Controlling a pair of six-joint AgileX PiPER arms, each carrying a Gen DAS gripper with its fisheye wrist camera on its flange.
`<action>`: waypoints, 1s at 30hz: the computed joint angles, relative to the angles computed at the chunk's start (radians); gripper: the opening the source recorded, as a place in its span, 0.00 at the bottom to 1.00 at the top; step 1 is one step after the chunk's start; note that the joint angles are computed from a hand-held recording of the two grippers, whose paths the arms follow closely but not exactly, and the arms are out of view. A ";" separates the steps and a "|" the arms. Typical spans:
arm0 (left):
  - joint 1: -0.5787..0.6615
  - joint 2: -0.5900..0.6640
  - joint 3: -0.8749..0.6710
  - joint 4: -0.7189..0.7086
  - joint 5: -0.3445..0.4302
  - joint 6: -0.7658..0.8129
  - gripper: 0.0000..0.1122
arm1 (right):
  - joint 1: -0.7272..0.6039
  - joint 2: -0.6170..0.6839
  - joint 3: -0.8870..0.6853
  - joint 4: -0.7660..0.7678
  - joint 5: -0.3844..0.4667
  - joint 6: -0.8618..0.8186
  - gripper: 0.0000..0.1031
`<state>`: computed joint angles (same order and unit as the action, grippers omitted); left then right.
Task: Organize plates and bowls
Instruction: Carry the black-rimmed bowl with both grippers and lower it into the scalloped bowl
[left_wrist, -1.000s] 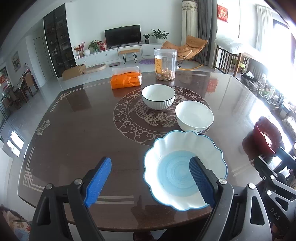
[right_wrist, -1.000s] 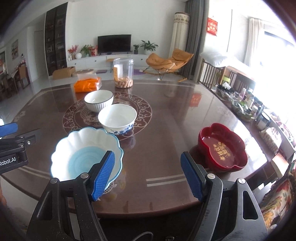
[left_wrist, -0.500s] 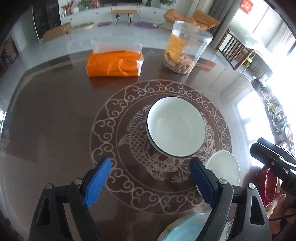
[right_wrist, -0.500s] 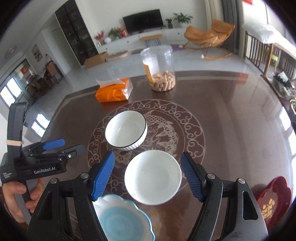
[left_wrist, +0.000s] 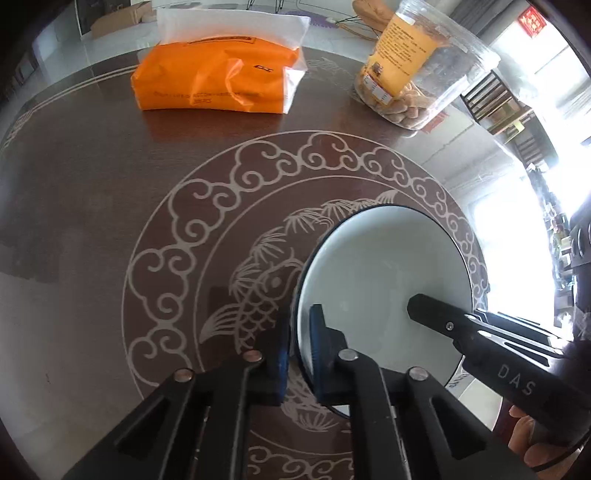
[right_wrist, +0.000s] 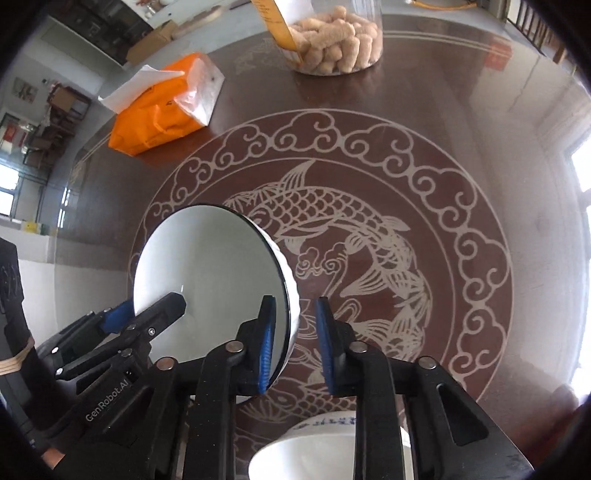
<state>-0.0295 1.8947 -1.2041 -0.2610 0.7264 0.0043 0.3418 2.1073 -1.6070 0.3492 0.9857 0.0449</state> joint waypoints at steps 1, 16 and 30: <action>-0.025 -0.012 0.009 0.056 -0.014 -0.049 0.07 | 0.014 -0.011 0.009 -0.027 -0.012 0.010 0.12; -0.036 -0.532 0.135 0.058 0.188 -0.037 0.07 | 0.095 -0.457 0.221 -0.110 0.011 0.065 0.14; -0.366 -0.961 0.573 0.138 0.227 -0.336 0.07 | 0.274 -0.986 0.755 -0.131 0.045 0.325 0.16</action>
